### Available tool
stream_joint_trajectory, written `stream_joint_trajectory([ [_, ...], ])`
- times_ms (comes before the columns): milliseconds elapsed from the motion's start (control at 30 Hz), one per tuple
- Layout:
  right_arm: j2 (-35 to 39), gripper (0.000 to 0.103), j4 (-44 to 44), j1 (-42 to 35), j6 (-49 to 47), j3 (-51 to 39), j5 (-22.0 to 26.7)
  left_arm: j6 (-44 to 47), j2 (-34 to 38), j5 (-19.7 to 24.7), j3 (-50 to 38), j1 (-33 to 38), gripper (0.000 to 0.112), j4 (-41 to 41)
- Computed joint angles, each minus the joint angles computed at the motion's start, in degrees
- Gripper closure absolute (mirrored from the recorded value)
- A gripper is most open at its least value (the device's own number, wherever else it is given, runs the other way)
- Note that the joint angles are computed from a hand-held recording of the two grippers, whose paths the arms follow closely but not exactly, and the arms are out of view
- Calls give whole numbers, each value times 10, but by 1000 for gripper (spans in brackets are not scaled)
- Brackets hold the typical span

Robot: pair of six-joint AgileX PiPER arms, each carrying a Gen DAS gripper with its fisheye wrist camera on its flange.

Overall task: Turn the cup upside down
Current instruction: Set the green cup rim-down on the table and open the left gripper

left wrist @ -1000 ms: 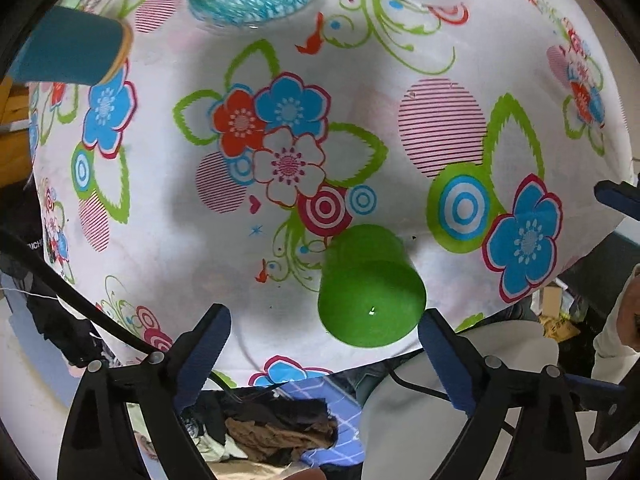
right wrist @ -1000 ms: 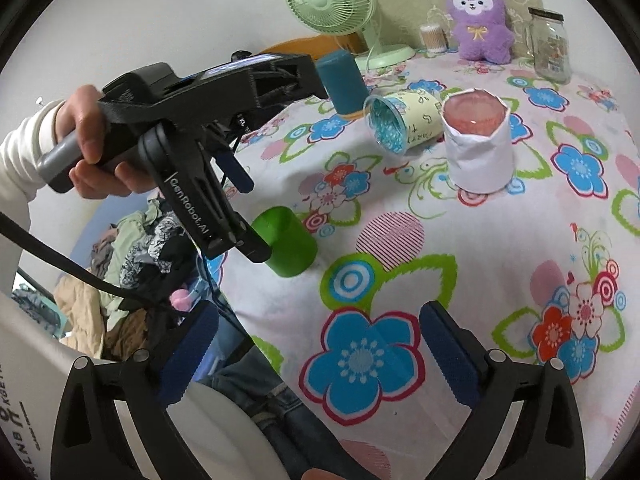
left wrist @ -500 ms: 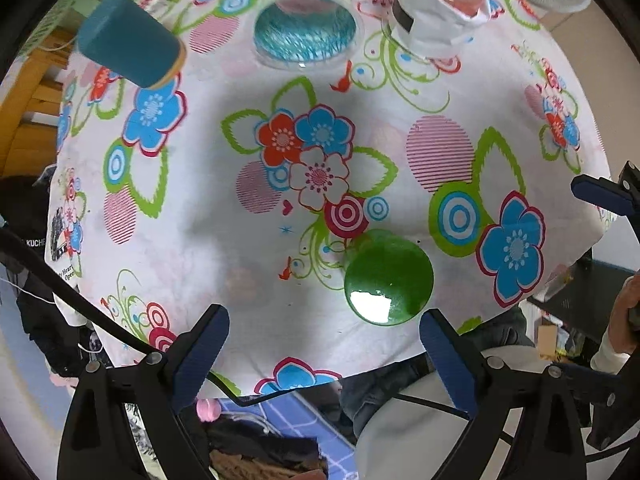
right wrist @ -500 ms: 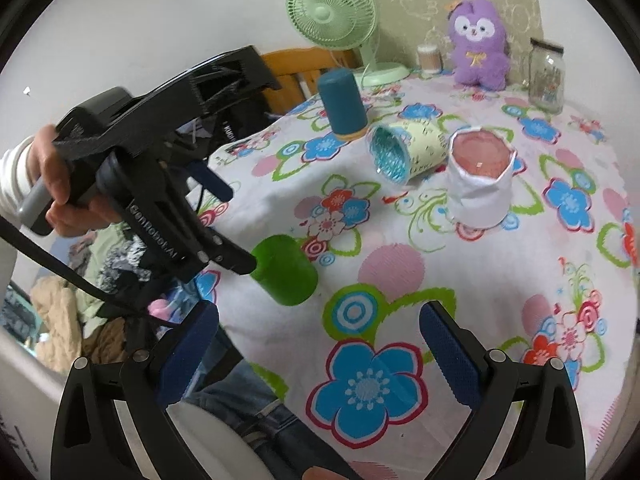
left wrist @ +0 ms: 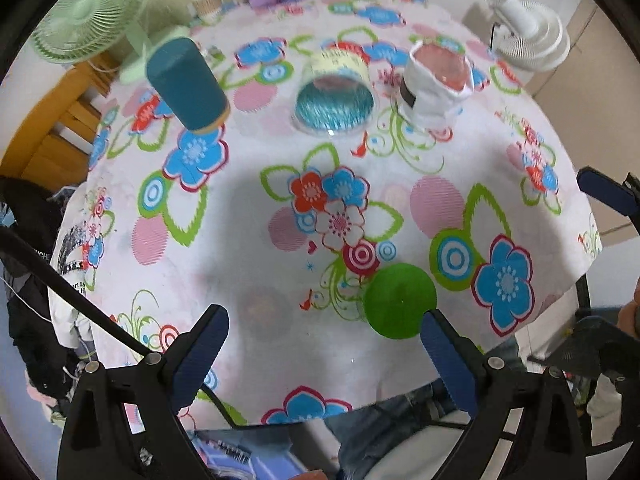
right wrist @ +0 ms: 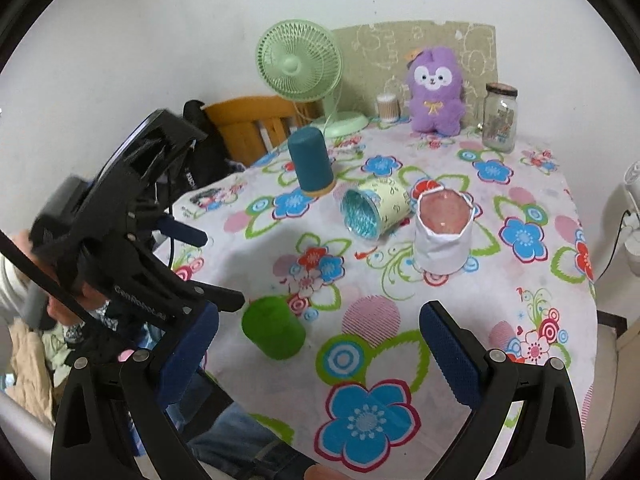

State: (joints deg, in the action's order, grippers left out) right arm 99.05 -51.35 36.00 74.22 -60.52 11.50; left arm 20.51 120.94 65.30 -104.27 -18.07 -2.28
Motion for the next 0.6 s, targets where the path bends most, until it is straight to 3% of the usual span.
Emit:
stream_joint_trajectory([
  [100,-3,2,-112,23,112,-5,33,-1,-37,-74,60,9,14,-29],
  [300,1,2,-179,60,175,-16,82,11,-118,-289,226,35,12,-117],
  [400,0,2,-200,73,196,-19,97,55,-146,-358,286,51,9,-200],
  [600,2,2,-256,99,267,-19,137,100,-182,-470,369,51,9,-279],
])
